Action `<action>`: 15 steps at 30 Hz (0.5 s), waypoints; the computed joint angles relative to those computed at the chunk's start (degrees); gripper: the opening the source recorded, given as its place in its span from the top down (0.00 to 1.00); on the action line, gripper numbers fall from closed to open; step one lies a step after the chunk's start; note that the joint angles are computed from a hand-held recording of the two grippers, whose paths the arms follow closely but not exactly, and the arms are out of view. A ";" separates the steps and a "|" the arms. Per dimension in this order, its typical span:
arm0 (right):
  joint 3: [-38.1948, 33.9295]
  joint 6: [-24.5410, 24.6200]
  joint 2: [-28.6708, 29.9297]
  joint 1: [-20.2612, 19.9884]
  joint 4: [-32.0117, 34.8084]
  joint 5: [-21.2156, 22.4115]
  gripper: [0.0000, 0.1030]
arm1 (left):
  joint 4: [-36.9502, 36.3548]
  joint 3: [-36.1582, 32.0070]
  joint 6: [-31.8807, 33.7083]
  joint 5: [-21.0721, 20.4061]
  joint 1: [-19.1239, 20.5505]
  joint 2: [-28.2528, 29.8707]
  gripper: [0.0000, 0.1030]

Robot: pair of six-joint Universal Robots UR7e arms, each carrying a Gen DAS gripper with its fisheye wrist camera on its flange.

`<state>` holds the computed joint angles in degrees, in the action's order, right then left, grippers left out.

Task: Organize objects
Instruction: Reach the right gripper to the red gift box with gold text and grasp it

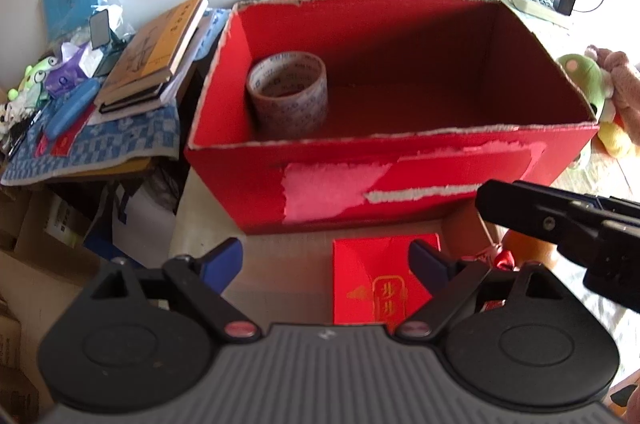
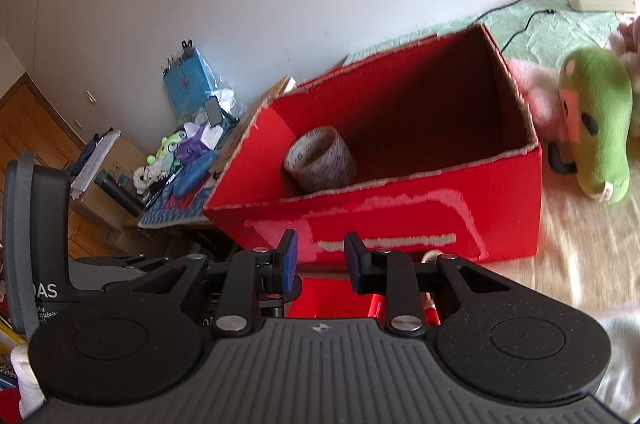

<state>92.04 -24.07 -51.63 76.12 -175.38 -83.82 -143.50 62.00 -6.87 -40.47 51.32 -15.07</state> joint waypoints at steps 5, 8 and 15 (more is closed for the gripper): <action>-0.09 0.19 0.09 -0.05 2.01 -0.86 0.72 | 1.73 0.33 -1.05 -0.37 0.44 -0.20 0.12; -0.35 0.40 0.31 0.17 2.97 -1.64 0.70 | 2.44 0.71 -1.61 -0.57 0.66 -0.41 0.12; -1.05 1.26 0.67 0.17 5.68 -3.35 0.67 | 4.44 2.28 -3.34 -2.02 1.56 -1.41 0.11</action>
<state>90.98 -22.81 -50.96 76.29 -169.70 -87.16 -139.06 64.27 -10.20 -42.49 52.88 -16.48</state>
